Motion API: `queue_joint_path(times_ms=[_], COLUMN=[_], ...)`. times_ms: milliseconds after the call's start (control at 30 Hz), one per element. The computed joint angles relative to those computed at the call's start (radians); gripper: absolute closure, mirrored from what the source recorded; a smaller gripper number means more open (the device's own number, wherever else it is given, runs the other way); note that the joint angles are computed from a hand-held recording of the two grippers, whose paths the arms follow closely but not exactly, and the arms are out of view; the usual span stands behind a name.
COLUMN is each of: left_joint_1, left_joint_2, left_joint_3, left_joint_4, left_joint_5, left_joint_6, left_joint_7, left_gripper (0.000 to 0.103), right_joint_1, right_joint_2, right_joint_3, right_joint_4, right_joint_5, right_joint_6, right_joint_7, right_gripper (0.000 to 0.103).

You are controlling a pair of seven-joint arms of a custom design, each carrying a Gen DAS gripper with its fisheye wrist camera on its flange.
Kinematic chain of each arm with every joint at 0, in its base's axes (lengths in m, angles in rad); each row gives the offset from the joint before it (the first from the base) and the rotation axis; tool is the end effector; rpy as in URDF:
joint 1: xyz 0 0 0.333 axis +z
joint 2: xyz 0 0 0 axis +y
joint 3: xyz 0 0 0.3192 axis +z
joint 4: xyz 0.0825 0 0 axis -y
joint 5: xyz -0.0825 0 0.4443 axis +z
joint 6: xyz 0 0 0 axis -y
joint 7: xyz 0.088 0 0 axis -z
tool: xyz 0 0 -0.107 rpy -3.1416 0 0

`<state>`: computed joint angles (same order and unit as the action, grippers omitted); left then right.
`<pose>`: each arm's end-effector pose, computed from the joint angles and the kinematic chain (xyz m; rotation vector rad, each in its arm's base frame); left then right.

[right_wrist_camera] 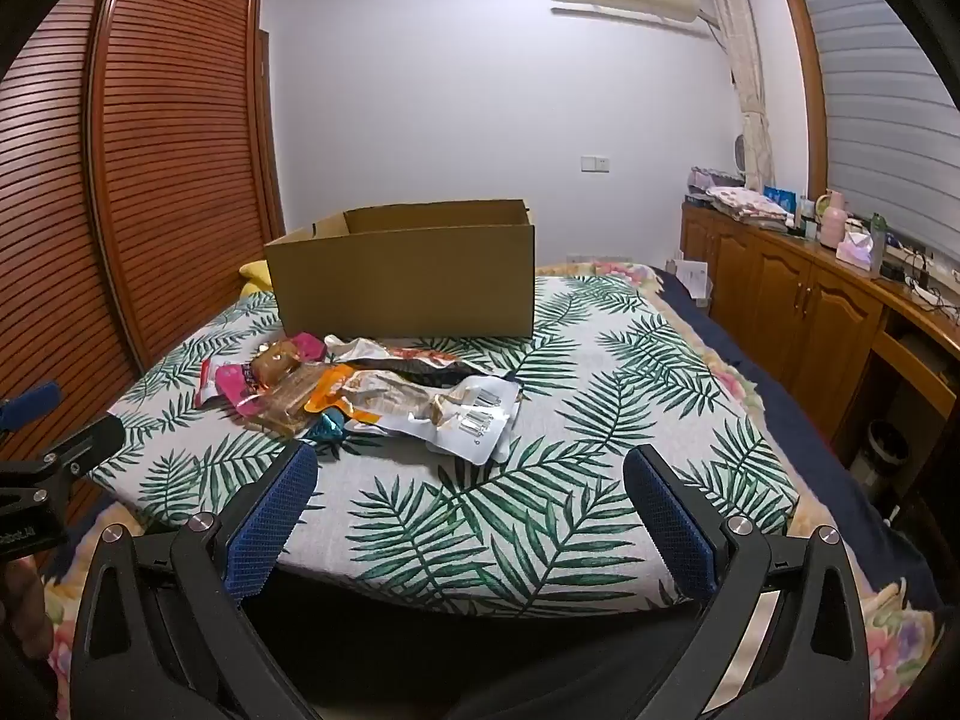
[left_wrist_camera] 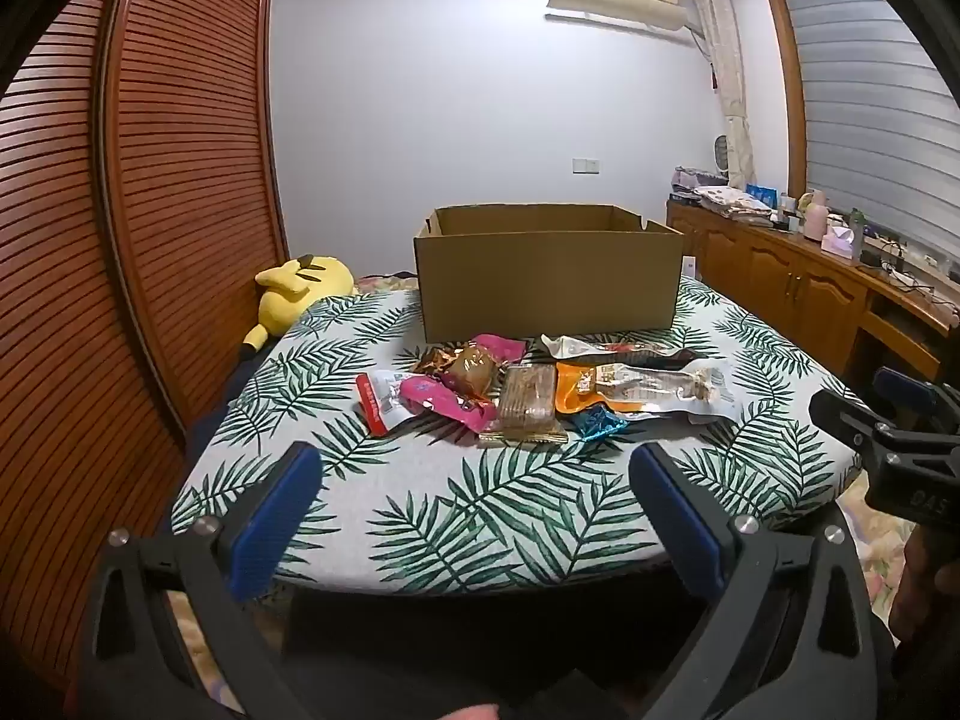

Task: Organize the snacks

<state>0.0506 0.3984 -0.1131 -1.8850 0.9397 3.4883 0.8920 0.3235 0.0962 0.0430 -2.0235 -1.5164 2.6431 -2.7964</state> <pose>0.6833 -0.1311 0.3798 -1.2244 1.8985 -1.1431 0.5992 0.2575 0.4118 -1.3142 1.8128 -0.9805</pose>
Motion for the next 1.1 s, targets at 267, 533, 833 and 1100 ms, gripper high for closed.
queue_joint_path(times_ms=[267,533,833,1100], left_joint_1=[0.006,0.025,0.007,-0.001], left_joint_2=[0.001,0.005,-0.014,-0.009], left_joint_3=[-0.006,-0.019,-0.003,0.008], left_joint_4=[0.002,0.017,-0.001,-0.004], left_joint_5=[0.007,0.046,0.021,0.0], left_joint_6=[-0.003,-0.007,0.002,0.018], left_joint_7=[-0.001,-0.035,-0.02,-0.006], left_gripper=[0.0,0.0,0.0,0.0], right_joint_1=[0.001,0.0,-0.001,-0.003], right_joint_2=[-0.001,-0.003,-0.004,-0.009], right_joint_3=[0.0,0.0,0.001,0.001], right_joint_4=[0.001,-0.002,-0.003,-0.007], right_joint_5=[0.005,0.003,0.0,-0.003], right_joint_6=[-0.004,-0.003,-0.002,0.0], right_joint_7=[-0.01,-0.007,-0.003,-0.001], right_gripper=[0.0,0.0,0.0,0.0])
